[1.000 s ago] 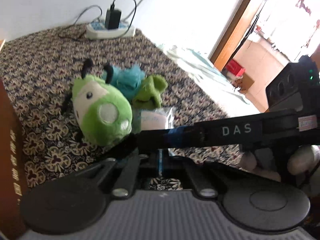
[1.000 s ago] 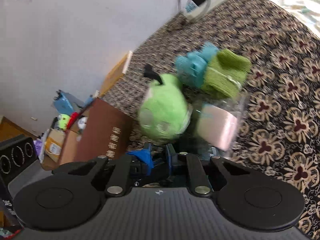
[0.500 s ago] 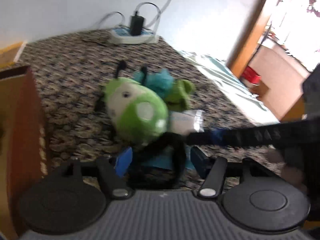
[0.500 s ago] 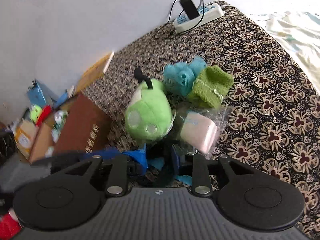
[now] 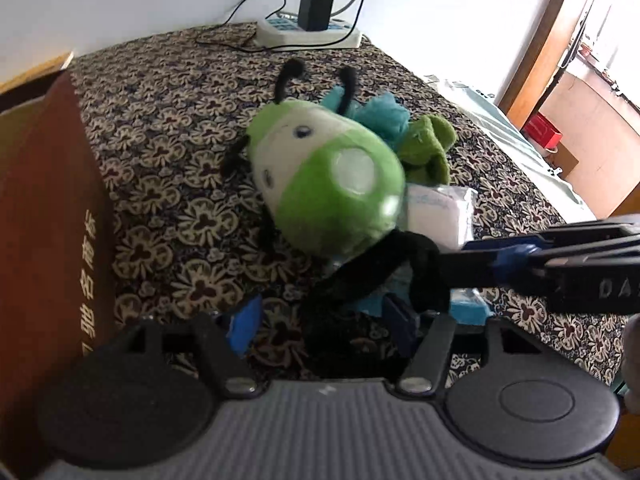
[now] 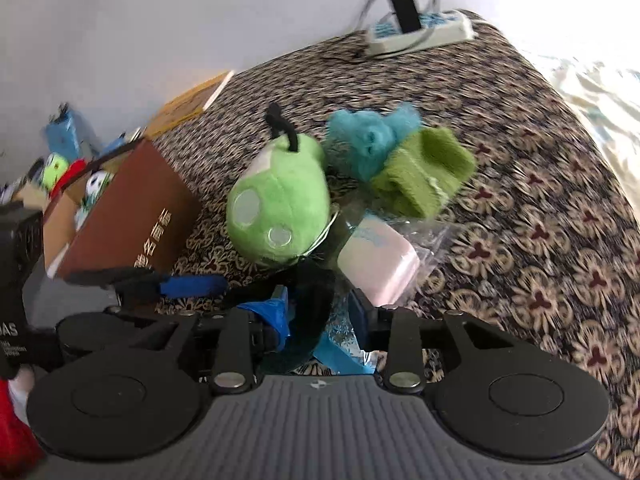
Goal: Organize soft objects
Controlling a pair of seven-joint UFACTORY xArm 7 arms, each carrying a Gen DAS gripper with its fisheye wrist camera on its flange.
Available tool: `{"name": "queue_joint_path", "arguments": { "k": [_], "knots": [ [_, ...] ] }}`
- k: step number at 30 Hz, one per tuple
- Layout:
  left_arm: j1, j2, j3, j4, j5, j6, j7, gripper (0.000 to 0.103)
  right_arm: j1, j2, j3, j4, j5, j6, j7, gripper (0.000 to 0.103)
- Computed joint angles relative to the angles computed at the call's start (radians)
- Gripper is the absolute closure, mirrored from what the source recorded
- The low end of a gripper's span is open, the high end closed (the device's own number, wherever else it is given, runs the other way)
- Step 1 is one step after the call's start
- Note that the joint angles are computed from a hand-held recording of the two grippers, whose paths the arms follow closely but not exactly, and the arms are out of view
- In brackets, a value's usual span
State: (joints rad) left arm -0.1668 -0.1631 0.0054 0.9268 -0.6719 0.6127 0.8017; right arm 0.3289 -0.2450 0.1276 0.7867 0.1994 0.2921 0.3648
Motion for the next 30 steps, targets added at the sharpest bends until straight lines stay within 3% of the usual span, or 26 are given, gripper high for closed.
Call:
{"name": "queue_joint_path", "arguments": {
  "k": [2, 3, 4, 5, 6, 8, 12, 14, 16, 20, 25, 30],
  "knots": [
    [-0.003, 0.005, -0.005, 0.005, 0.006, 0.002, -0.004, 0.043, 0.026, 0.015, -0.016, -0.003, 0.026, -0.034, -0.059, 0.084],
    [-0.007, 0.004, -0.006, 0.004, -0.001, 0.001, 0.005, 0.062, 0.031, 0.021, -0.020, -0.006, 0.038, -0.050, -0.072, 0.083],
    [-0.008, 0.003, -0.010, 0.004, 0.006, -0.002, 0.002, 0.070, 0.042, 0.024, -0.028, -0.006, 0.061, -0.055, -0.089, 0.083],
    [-0.008, 0.005, -0.012, 0.008, 0.014, 0.001, -0.003, 0.088, 0.059, 0.028, -0.043, -0.001, 0.095, -0.055, -0.122, 0.082],
    [-0.008, 0.006, -0.015, 0.010, 0.026, -0.002, -0.013, 0.097, 0.060, 0.028, -0.045, -0.001, 0.104, -0.055, -0.137, 0.083],
    [-0.004, 0.006, -0.013, 0.011, 0.035, 0.001, -0.032, 0.102, 0.046, 0.024, -0.034, -0.010, 0.095, -0.077, -0.135, 0.082],
    [0.006, 0.003, -0.004, 0.019, 0.021, 0.029, -0.056, 0.103, 0.057, 0.026, -0.055, -0.005, 0.148, -0.037, -0.183, 0.096],
    [0.005, -0.011, 0.004, 0.017, -0.001, 0.048, -0.053, 0.103, 0.014, 0.021, -0.021, -0.006, 0.092, -0.026, -0.126, 0.102],
    [0.004, -0.030, 0.009, 0.014, -0.020, 0.063, -0.050, 0.103, -0.033, 0.011, 0.024, -0.010, -0.011, -0.029, -0.049, 0.103],
    [-0.002, -0.074, 0.023, 0.011, -0.048, 0.090, -0.043, 0.103, -0.048, -0.021, 0.041, -0.026, -0.105, -0.056, -0.013, 0.103],
    [-0.015, -0.146, 0.056, 0.023, -0.100, 0.134, -0.017, 0.103, 0.027, -0.066, -0.036, -0.057, -0.029, -0.119, -0.060, 0.103],
    [-0.016, -0.203, 0.098, 0.057, -0.139, 0.154, -0.006, 0.103, 0.051, -0.085, -0.048, -0.048, -0.005, -0.165, -0.096, 0.103]
  ]
}}
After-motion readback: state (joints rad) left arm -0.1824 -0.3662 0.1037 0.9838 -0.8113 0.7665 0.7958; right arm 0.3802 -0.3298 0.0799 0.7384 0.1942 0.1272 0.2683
